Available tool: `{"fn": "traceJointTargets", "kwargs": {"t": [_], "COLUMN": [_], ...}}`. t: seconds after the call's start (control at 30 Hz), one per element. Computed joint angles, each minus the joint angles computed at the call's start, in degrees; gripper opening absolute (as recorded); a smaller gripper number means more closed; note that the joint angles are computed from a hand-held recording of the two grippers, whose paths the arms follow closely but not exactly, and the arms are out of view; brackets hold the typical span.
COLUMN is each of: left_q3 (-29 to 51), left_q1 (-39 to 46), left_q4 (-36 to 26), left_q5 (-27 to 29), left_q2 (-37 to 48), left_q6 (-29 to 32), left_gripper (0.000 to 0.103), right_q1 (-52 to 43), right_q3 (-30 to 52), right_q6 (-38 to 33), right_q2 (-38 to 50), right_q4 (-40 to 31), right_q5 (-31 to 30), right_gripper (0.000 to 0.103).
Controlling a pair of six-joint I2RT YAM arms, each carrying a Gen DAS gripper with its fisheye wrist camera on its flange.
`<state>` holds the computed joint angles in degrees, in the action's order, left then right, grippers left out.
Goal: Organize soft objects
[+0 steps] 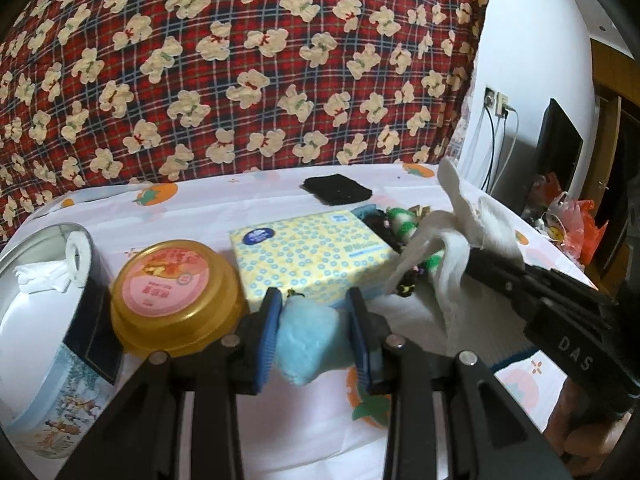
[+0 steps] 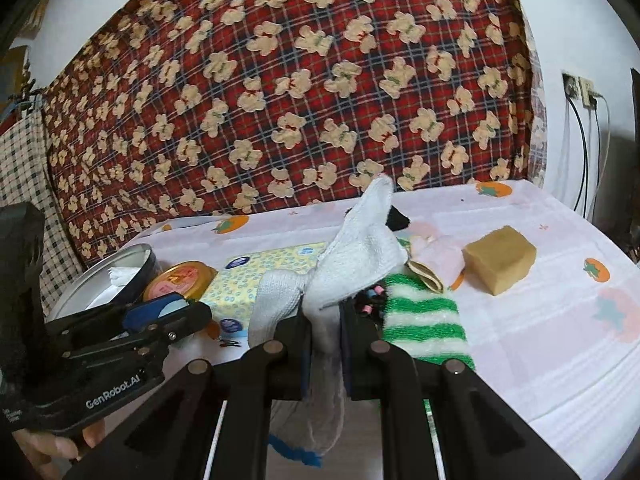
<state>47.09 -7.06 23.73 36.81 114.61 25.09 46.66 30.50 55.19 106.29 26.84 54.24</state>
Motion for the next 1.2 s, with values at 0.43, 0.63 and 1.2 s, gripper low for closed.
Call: {"fn": "traceJointTargets", "kwargs": {"t": [0.43, 0.63, 1.2], "left_q3": [6.21, 17.90, 50.76], "left_q1": [12.65, 20.46, 24.46], "left_q4": [-2.64, -2.77, -15.58], "left_q5": [5.83, 1.65, -12.32], "left_q2": [-1.27, 5.56, 29.08], "left_q6": [-2.32, -6.51, -9.45], "left_gripper": [0.032, 0.032, 0.049], "right_q1": [-0.34, -1.19, -7.31], "right_q3": [13.62, 32.76, 94.41], "right_q6": [-19.05, -27.52, -27.19], "right_q2": [4.70, 15.94, 52.81], "right_q4": [9.45, 8.96, -24.94], "right_q5": [-9.38, -16.53, -40.95], "right_gripper": [0.013, 0.013, 0.013]}}
